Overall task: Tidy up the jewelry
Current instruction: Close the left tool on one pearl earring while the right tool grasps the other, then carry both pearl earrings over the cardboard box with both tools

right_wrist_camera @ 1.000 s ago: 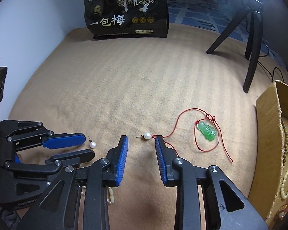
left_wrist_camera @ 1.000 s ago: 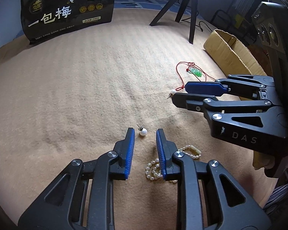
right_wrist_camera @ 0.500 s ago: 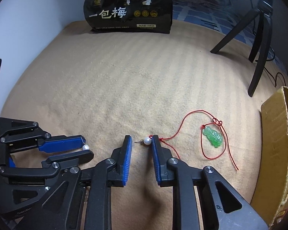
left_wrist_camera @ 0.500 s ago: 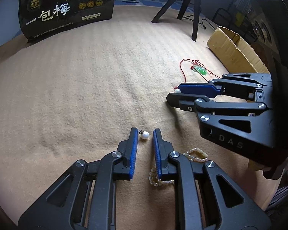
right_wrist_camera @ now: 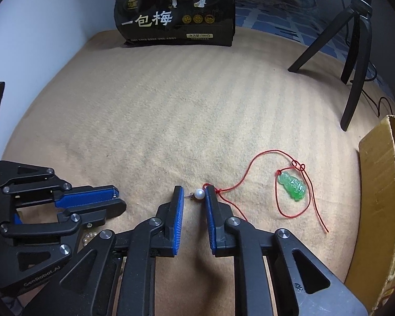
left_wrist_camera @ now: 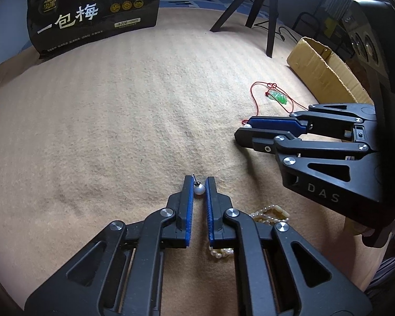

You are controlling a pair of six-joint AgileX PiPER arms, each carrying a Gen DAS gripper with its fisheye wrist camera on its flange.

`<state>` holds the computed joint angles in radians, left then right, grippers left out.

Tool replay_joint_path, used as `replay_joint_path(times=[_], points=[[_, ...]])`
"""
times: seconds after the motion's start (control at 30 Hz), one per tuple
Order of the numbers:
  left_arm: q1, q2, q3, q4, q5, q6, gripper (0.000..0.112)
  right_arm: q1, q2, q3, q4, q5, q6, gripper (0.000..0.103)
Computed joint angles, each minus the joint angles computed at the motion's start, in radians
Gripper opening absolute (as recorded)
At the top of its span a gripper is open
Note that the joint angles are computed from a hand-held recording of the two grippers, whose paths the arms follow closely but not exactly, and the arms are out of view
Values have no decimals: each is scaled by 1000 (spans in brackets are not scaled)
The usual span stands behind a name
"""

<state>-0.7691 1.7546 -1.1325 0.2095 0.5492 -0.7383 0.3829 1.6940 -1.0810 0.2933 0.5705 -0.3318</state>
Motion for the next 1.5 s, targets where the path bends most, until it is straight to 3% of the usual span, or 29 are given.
replay_joint_path(times=[0.6, 0.8, 1.0, 1.5], points=[[-67, -109, -5, 101, 87, -118, 7, -46, -158, 28, -3, 78, -13, 14], [-114, -125, -63, 149, 144, -170, 7, -90, -222, 21, -3, 128, -39, 14], [-183, -131, -141, 216, 202, -234, 7, -134, -299, 54, -20, 112, -25, 14], [-318, -26, -373, 265, 285, -260, 7, -389, -441, 77, 57, 207, -190, 14]])
